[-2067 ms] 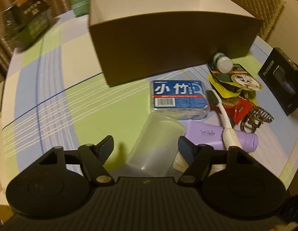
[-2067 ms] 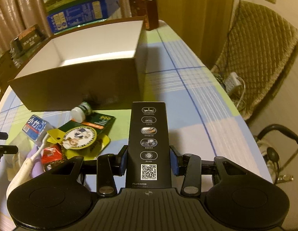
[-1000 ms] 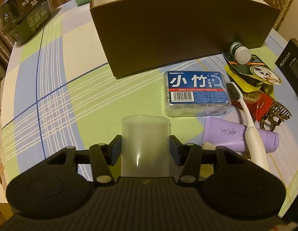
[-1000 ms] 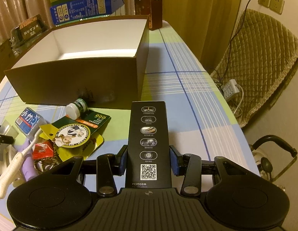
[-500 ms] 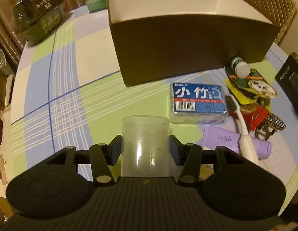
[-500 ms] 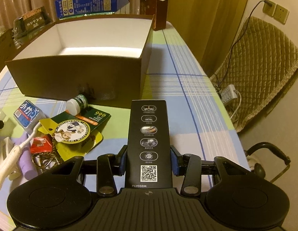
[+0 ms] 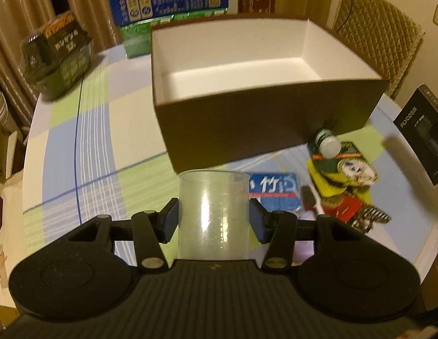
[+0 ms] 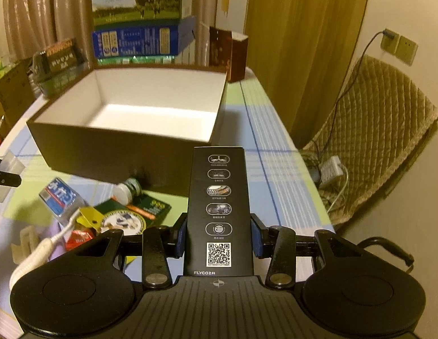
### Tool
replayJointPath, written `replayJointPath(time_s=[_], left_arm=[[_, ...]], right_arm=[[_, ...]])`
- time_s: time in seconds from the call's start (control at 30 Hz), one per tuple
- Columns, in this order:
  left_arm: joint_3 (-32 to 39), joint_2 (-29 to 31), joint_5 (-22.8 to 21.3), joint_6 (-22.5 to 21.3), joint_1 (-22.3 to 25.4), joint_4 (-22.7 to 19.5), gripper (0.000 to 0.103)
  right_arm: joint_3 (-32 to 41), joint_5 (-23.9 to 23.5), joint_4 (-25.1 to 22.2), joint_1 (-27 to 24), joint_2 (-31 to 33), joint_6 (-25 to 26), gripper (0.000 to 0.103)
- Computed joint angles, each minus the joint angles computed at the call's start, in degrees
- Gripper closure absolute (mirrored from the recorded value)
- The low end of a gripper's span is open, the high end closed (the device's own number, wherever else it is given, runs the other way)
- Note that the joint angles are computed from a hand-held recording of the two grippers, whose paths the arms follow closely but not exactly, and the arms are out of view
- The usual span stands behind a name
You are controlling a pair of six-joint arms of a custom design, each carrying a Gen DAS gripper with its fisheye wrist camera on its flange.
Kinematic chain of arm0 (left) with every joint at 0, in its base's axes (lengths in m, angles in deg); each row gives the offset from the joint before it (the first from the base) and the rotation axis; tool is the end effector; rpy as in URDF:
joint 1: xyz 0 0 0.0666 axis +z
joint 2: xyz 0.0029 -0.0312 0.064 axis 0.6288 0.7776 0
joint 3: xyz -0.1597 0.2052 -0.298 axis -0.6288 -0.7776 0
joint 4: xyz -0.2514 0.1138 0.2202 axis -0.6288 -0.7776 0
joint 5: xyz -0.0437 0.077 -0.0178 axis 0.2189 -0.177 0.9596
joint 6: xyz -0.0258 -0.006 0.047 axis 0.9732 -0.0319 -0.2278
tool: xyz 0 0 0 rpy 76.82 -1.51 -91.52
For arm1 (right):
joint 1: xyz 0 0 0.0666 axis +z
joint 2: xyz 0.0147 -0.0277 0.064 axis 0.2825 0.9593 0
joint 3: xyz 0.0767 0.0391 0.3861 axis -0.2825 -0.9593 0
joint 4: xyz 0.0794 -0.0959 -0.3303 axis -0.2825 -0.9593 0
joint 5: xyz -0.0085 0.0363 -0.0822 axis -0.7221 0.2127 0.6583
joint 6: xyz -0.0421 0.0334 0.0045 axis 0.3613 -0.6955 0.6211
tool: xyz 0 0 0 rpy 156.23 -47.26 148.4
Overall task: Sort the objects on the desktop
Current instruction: 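Carry the clear case with the left tool while the right tool carries the black box into the brown box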
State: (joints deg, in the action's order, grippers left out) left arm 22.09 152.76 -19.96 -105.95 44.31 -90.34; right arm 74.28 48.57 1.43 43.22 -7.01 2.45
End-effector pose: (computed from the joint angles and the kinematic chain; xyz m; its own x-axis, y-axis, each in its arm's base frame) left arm 0.5086 0.0373 0.4792 -0.7185 0.3752 -0.5857 0.4360 0.8990 0.0411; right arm 0.4065 0.1952 0.4921 -0.7085 -0.1695 -0.6850 -0.1722 0.9829 -0.0652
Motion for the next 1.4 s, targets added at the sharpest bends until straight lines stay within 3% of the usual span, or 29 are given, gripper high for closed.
replayJointPath(time_s=[0.5, 0.73, 0.93, 1.2, 1.4], left_arm=[[7.51, 2.77, 1.60, 1.65, -1.88, 0.16, 0.056], [14.82, 6.51, 2.28, 2.80, -3.45, -0.38, 0.056], [22.86, 11.28, 1.62, 4.18, -4.84, -2.29, 0.056], [38.08, 20.66, -0.76, 5.59, -6.32, -8.42, 0.056], [56.66, 31.76, -2.63, 6.97, -7.20, -18.79, 0.056]], right_arm=[[5.73, -1.83, 3.27, -1.42, 0.54, 2.84, 0.063], [11.79, -4.03, 6.20, -1.61, 5.08, 5.06, 0.063], [20.12, -5.52, 5.25, -1.91, 11.88, 5.05, 0.063], [33.58, -7.54, 0.03, -2.76, 22.12, 3.13, 0.063], [43.55, -7.56, -5.15, -3.00, 30.00, 3.63, 0.063]])
